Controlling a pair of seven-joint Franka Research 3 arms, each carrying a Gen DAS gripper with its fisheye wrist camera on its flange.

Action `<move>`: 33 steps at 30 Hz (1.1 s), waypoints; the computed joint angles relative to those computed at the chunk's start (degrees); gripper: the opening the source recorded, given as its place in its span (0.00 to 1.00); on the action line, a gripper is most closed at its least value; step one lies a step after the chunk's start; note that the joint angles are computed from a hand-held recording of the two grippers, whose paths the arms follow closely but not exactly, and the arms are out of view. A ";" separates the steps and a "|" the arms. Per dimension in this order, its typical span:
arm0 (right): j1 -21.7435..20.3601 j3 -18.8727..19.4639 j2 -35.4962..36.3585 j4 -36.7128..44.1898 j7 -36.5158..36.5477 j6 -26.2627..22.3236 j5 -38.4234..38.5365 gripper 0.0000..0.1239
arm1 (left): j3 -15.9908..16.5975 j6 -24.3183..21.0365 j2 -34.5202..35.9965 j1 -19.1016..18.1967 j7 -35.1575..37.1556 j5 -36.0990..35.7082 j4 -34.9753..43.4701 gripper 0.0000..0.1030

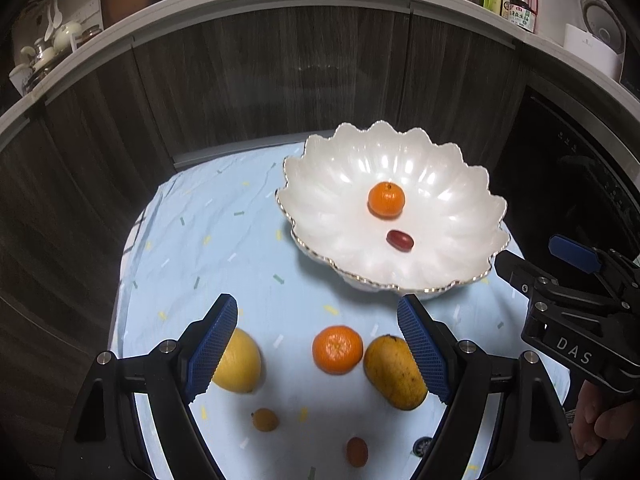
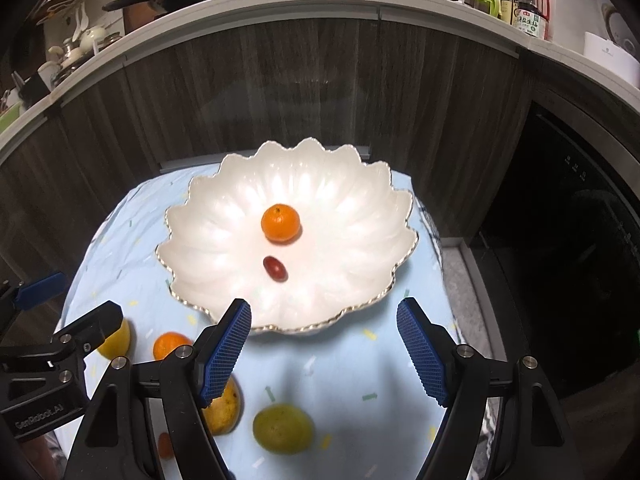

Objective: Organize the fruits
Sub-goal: 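Withdraw both open grippers from the bowl back over the fruits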

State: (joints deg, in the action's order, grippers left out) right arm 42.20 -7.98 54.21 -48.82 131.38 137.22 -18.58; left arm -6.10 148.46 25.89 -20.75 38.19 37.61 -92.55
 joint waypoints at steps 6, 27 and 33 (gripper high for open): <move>0.72 0.19 -2.89 -5.88 0.60 1.63 -0.59 0.61 | -0.27 0.33 -1.05 -0.04 -0.25 0.12 -2.68 0.80; 1.46 1.89 -8.82 -18.66 1.50 4.77 -1.09 0.61 | -1.00 1.95 -4.21 -0.38 -2.66 2.67 -10.45 0.79; 1.71 2.32 -10.34 -21.48 1.45 5.34 -1.32 0.61 | -1.76 2.69 -4.61 0.10 -2.19 2.14 -12.31 0.79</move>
